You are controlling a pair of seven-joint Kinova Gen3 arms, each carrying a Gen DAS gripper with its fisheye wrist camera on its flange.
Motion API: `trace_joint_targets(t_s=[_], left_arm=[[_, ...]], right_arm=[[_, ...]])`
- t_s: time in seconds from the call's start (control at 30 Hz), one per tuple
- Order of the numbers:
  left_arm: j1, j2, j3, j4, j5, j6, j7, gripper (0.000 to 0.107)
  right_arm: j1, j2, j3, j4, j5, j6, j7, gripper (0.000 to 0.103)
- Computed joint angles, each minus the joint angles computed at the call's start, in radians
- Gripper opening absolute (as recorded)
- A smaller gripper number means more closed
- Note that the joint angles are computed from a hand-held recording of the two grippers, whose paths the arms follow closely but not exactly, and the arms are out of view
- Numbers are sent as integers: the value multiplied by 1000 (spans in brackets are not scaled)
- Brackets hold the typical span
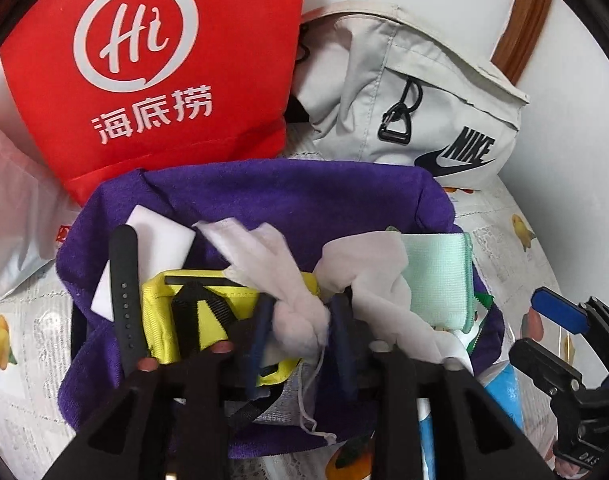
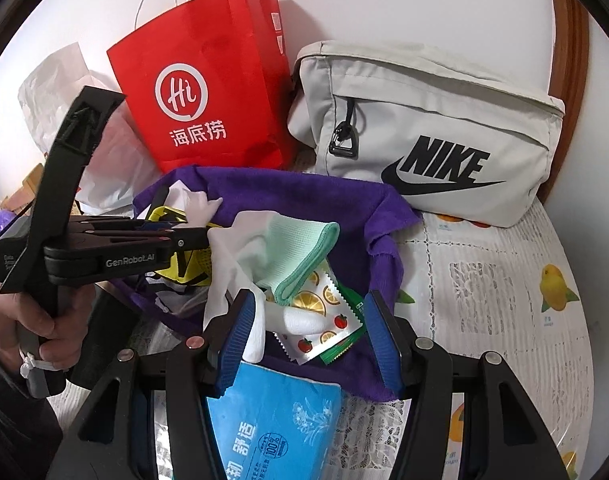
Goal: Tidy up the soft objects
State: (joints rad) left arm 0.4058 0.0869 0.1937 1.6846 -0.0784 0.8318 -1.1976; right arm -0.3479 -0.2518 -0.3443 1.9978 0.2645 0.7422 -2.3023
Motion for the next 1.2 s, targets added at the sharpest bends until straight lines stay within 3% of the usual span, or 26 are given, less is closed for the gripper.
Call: trace_joint_targets(t_s=[0.07, 0.27, 0.47, 0.67, 0.73, 1.0, 1.2], left_arm=[[9, -13, 0, 8, -25, -10, 28, 62], [23, -46, 13, 0, -93, 13, 107, 72], [46, -94, 47, -6, -191, 73, 194, 75], [36, -190, 92, 5, -215, 143, 258, 83], [28, -229, 123, 13, -232, 179, 299, 84], [-26, -390, 254, 35, -243, 332, 404, 91], [-84, -545, 320, 55, -180, 418, 431, 97]], right_arm=[[-2, -5, -5, 0, 0, 6, -5, 56], [-6, -33, -17, -3, -17, 32, -9, 56], [-1, -73, -45, -23, -31, 75, -19, 56], [0, -121, -87, -59, -50, 145, -37, 60], [6, -142, -110, -67, -56, 167, -49, 66], [62, -250, -242, -113, -75, 290, -104, 78], [125, -330, -321, -155, -136, 385, -119, 81]])
